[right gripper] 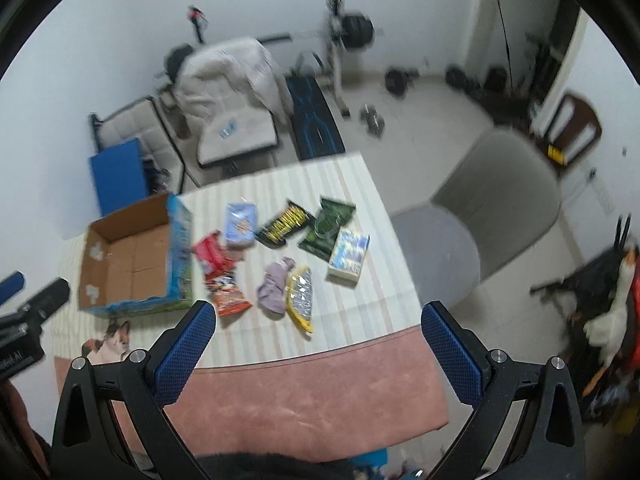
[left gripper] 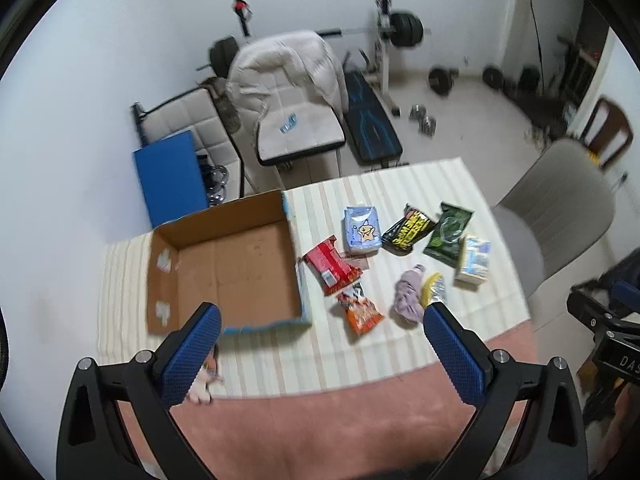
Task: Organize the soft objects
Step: 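Grasp the blue tissue pack with the left tool while the right grasps the milk pack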
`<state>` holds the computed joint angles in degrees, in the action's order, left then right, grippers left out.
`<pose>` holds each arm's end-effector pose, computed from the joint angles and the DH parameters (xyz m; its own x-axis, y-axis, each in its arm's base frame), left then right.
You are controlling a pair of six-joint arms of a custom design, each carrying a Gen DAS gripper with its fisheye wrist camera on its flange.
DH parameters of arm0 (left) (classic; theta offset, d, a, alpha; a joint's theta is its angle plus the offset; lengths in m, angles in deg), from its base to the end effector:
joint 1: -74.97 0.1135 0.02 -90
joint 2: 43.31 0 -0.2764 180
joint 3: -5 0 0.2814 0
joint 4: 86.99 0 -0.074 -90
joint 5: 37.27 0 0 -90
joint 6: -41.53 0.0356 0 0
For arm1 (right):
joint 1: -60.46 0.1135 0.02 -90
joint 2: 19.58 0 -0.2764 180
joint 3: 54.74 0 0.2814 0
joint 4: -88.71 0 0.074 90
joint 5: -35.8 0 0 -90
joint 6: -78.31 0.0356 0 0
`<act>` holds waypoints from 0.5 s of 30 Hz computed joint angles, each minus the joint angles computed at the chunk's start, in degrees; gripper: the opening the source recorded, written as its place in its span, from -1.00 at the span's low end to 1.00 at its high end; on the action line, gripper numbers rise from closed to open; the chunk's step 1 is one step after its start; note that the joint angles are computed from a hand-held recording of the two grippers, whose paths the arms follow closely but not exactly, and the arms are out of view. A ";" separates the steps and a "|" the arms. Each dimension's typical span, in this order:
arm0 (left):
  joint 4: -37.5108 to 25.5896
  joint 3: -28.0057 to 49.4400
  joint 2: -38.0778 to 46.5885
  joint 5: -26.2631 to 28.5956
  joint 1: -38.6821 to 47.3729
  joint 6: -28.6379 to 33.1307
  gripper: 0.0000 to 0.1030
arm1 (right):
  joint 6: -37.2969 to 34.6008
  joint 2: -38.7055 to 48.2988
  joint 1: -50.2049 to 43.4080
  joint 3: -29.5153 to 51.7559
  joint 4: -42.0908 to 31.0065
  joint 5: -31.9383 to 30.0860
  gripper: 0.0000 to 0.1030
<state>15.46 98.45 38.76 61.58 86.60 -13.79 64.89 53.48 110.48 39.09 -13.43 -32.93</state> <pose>0.2968 0.0555 0.3429 -0.8155 0.4062 -0.4123 0.3961 0.9111 0.1142 0.1504 0.1593 0.3717 -0.8080 0.4471 -0.3837 0.4603 0.8856 0.0627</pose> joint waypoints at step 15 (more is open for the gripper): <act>-5.19 40.88 65.95 -10.53 -20.01 -20.43 0.95 | -34.91 27.31 -45.50 -31.71 52.54 -24.42 0.99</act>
<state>10.27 139.33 104.71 51.04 66.59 -34.22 29.98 80.80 64.98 7.37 39.11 -57.35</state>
